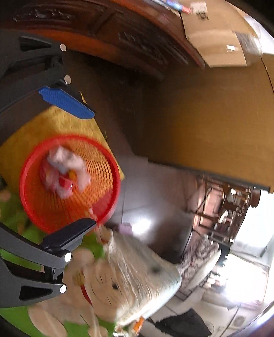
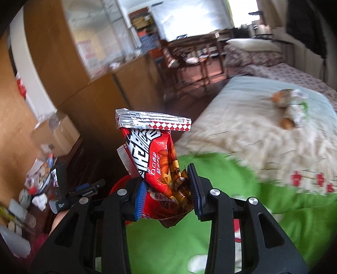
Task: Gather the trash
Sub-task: 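Carry the container and snack bag to the red wastebasket and release both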
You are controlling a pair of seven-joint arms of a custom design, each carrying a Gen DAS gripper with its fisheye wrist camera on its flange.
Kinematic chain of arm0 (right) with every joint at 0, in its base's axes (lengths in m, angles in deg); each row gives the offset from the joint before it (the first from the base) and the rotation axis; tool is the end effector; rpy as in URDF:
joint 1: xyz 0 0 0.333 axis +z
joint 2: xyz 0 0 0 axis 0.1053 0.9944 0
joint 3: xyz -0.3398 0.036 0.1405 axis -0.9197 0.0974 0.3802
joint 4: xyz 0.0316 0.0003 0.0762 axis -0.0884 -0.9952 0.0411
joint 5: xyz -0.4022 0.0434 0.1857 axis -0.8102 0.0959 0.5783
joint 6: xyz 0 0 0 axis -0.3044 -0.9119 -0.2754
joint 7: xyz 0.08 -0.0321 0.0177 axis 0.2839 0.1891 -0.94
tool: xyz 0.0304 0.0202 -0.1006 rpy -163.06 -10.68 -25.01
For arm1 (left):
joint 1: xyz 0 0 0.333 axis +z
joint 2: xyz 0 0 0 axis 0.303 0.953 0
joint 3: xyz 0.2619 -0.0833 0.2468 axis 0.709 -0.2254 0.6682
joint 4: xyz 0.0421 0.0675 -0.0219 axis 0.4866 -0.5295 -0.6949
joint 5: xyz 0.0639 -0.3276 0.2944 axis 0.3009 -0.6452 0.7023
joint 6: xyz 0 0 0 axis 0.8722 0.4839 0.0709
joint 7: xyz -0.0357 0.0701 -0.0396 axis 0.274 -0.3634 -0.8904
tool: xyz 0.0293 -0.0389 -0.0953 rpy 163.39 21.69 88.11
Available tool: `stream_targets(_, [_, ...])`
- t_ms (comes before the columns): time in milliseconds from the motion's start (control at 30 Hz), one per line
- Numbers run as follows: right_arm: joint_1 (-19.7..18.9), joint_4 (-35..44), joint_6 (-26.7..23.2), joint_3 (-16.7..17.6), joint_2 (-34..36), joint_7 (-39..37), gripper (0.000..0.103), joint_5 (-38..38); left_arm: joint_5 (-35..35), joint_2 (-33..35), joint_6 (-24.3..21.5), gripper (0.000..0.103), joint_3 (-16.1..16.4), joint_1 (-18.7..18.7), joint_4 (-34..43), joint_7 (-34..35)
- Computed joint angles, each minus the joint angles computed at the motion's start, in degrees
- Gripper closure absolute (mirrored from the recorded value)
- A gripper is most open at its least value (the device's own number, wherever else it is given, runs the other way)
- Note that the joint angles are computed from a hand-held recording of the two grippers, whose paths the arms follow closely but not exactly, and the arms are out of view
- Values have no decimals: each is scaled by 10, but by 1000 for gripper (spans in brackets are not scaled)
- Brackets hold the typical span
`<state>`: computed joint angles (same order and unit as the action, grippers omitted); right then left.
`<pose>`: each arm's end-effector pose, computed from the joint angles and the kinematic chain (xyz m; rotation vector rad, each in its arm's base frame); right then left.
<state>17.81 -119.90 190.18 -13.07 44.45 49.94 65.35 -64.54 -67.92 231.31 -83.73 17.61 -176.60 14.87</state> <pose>0.5066 -0.0151 0.5988 -1.6984 1.4898 -0.3123 0.4787 -0.1474 0.4997 -2.1175 1.5507 -0.7142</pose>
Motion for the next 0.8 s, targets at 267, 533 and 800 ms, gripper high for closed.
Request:
stream_targets(267, [31, 53, -51, 62, 83, 9, 65, -38, 100, -52, -47, 6, -19, 56, -55, -54])
stream_targets(533, [32, 120, -77, 105, 184, 43, 49, -71, 120, -50, -33, 6, -17, 70, -81, -70])
stream_targets(800, [24, 111, -65, 123, 189, 55, 40, -85, 133, -28, -29, 6, -19, 52, -73, -50])
